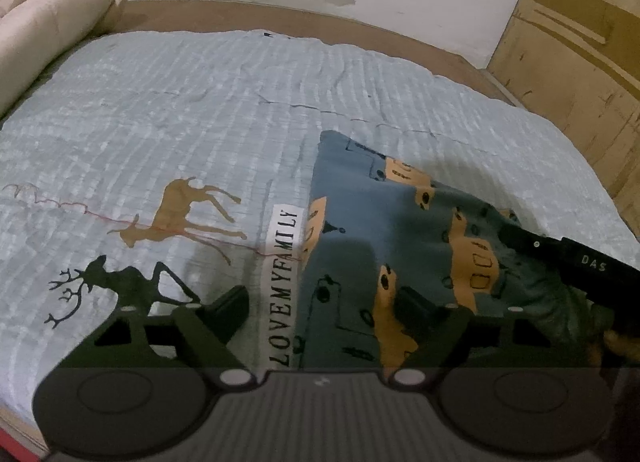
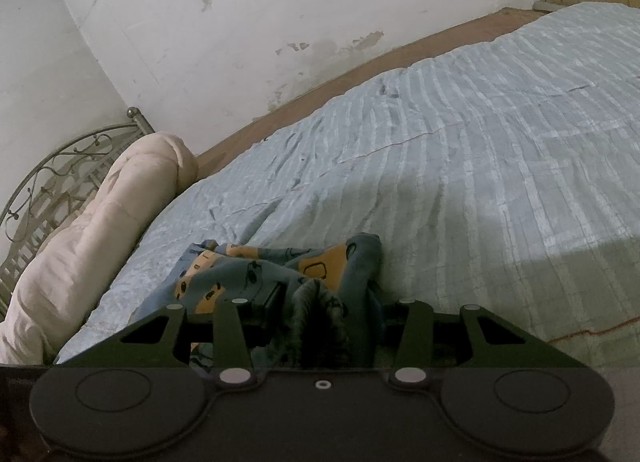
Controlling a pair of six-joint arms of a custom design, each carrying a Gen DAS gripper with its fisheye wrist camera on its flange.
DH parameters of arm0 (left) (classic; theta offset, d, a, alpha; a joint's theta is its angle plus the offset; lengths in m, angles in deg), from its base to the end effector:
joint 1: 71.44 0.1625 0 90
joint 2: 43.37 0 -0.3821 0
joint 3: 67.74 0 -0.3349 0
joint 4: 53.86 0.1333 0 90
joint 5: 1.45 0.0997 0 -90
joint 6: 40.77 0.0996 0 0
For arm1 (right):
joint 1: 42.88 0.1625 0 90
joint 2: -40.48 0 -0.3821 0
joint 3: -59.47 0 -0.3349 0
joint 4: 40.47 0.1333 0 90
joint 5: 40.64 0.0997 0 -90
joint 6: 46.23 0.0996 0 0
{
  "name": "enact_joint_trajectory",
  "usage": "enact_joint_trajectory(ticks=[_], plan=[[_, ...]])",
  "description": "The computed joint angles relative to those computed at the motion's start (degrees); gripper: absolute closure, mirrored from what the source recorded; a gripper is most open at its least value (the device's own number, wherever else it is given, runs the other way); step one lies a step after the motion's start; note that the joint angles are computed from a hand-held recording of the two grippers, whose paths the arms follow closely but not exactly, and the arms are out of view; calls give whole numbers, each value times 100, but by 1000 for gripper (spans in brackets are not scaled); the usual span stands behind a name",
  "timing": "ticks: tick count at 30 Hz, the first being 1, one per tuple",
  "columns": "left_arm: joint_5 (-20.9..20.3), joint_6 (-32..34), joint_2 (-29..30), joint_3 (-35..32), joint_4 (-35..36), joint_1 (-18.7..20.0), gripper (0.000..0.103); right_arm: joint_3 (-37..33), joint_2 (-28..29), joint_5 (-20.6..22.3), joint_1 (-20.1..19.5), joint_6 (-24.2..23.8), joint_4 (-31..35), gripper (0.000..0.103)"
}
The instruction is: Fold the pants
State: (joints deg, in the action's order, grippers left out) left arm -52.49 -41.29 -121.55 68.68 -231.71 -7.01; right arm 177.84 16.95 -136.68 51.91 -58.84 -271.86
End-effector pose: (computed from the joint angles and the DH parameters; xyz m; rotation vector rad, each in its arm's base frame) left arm 0.0129 -0.4269 0.2337 0.3101 2.4605 -0.8329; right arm 0.1610 -0.4507 -0.0144 0.3545 -2.7294 1.1710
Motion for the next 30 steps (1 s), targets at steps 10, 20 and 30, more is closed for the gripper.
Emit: enact_joint_trajectory(ticks=[10, 20, 30], plan=[[-131, -30, -12, -16, 91, 4, 36, -1, 34, 3, -5, -15, -66, 56], [-229, -53, 6, 2, 38, -30, 75, 9, 70, -26, 26, -117, -180, 62], [-383, 225, -171, -110, -17, -114, 90, 50, -64, -121, 269, -274, -266, 86]])
